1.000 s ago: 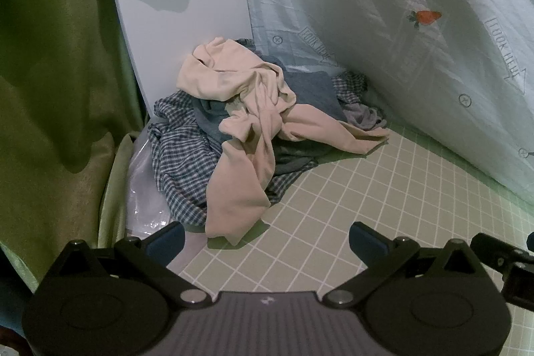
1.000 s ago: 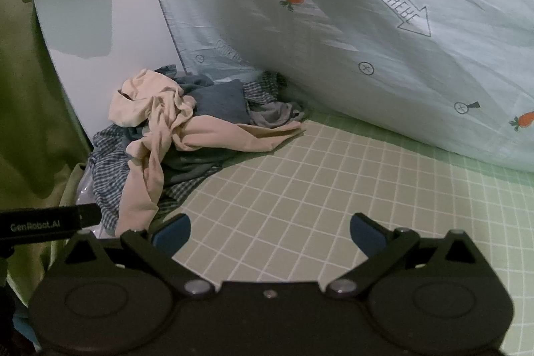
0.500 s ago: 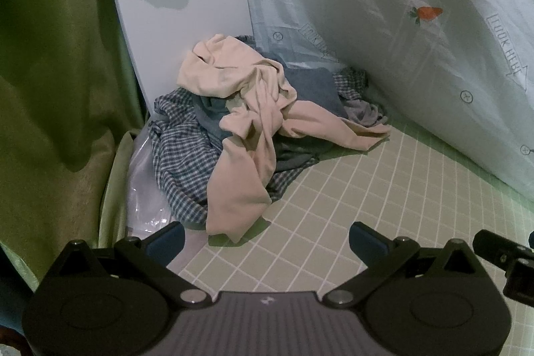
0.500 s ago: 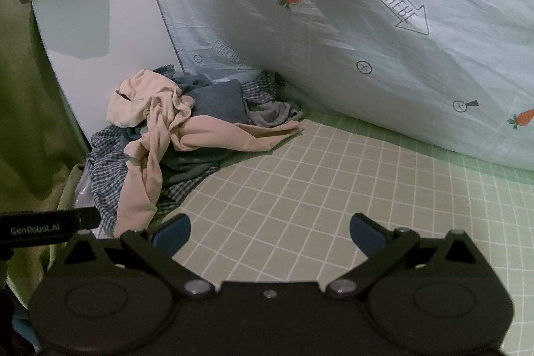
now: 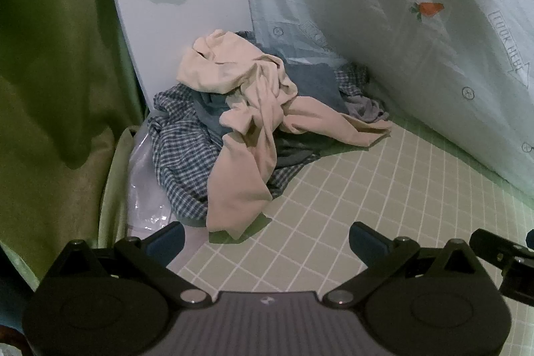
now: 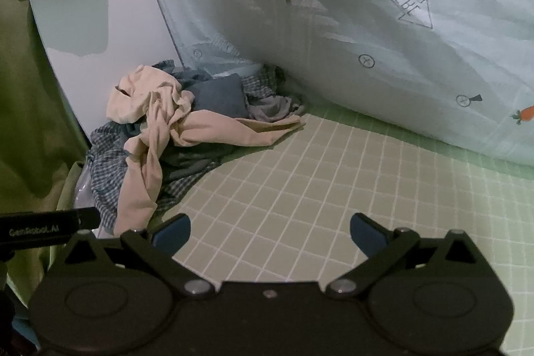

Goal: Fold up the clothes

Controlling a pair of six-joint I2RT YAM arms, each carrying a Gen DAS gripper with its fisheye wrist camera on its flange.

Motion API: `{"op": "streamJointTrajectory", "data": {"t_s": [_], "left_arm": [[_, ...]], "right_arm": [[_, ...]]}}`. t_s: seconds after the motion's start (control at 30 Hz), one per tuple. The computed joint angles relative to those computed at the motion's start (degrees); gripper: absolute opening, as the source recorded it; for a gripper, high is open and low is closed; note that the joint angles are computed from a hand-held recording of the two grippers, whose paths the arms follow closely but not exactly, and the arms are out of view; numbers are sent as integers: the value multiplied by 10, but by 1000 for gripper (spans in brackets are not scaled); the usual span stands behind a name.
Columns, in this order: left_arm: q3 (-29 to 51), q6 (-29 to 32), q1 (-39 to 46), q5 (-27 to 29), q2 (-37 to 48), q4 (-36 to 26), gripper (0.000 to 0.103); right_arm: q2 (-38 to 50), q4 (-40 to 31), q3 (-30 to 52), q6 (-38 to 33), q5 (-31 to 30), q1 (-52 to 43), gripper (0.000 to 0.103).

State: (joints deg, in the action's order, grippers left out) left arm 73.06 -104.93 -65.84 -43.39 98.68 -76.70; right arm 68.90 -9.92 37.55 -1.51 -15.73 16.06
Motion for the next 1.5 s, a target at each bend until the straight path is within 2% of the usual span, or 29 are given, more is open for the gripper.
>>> {"op": "streamJointTrajectory", "data": {"t_s": [0.13,0.4,0.6,0.73,0.83,0.97,1.1,1.33,1.43,1.5], "left_arm": [[-9,2,11,6,-8,4,103],[-50,57,68,22,-45,45,103],[-75,155,149,17,-64,102,103],[-92,258,234,10,-69,176,103],[-102,354,306,13,-60,259,103],[-109,447,393,37,-34,369,99],[-101,519,462,76,11,476,93],[-55,577,522,143,100,567,76],[-55,574,531,161,112,587,61],[-60,567,534,170,114,598,52]], "right_arm": [[21,9,9,8,8,10,103],[96,40,54,27,30,40,103],[191,58,127,36,46,65,103],[279,65,206,36,62,84,103],[358,64,286,43,74,100,102],[477,42,420,56,87,118,96],[607,-21,584,95,80,130,85],[805,-149,867,173,51,148,78],[889,-220,1005,221,16,149,73],[928,-247,1064,260,-21,146,59]]}}
